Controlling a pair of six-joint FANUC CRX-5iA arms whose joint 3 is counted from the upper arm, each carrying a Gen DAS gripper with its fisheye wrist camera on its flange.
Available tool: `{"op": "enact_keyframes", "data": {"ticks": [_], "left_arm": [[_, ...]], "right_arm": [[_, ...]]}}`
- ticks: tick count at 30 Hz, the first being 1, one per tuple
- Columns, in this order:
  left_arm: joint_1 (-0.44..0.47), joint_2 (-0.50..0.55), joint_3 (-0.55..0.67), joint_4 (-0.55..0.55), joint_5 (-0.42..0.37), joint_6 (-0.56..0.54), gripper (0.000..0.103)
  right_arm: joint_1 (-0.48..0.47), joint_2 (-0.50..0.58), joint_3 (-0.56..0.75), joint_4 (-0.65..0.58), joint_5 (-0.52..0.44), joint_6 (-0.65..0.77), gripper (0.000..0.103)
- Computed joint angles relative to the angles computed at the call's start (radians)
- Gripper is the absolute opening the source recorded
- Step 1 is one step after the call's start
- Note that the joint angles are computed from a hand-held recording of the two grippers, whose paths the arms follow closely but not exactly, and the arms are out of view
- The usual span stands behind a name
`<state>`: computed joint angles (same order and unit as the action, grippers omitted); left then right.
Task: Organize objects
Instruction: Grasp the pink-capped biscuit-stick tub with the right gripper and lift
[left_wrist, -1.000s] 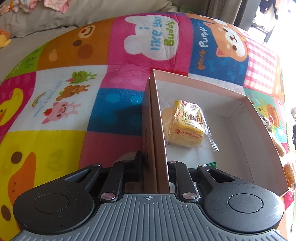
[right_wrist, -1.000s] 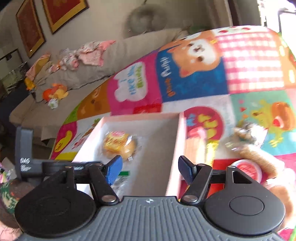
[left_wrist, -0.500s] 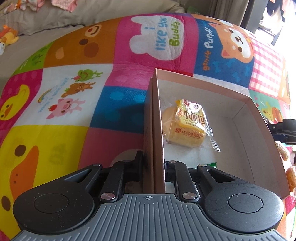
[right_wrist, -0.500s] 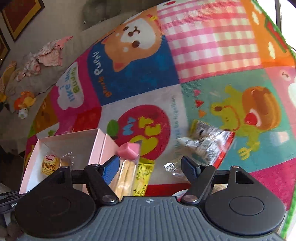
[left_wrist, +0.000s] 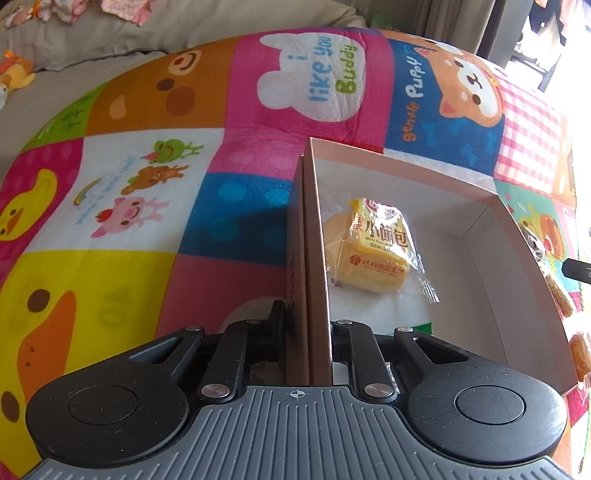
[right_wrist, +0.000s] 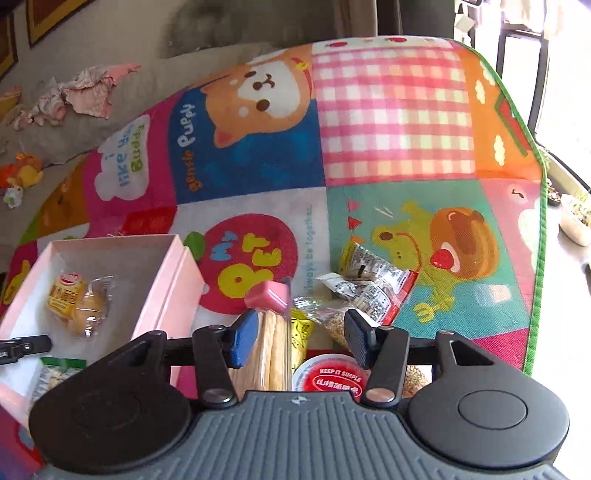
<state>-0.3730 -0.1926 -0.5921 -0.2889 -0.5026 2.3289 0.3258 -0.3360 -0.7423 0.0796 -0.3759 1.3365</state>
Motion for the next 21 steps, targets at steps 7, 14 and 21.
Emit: {"op": "enact_keyframes", "data": {"ticks": [7, 14, 21], "left_arm": [[0.011, -0.007, -0.015, 0.022, 0.017, -0.018, 0.018], [0.015, -0.009, -0.018, 0.031, 0.019, -0.035, 0.018], [0.016, -0.011, -0.025, 0.032, 0.033, -0.033, 0.018]], "right_arm": [[0.072, -0.013, -0.039, 0.066, -0.003, 0.047, 0.053], [0.069, 0.089, 0.007, 0.011, 0.014, 0.023, 0.044], [0.118, -0.129, -0.075, -0.041, -0.139, 0.102, 0.029]]}}
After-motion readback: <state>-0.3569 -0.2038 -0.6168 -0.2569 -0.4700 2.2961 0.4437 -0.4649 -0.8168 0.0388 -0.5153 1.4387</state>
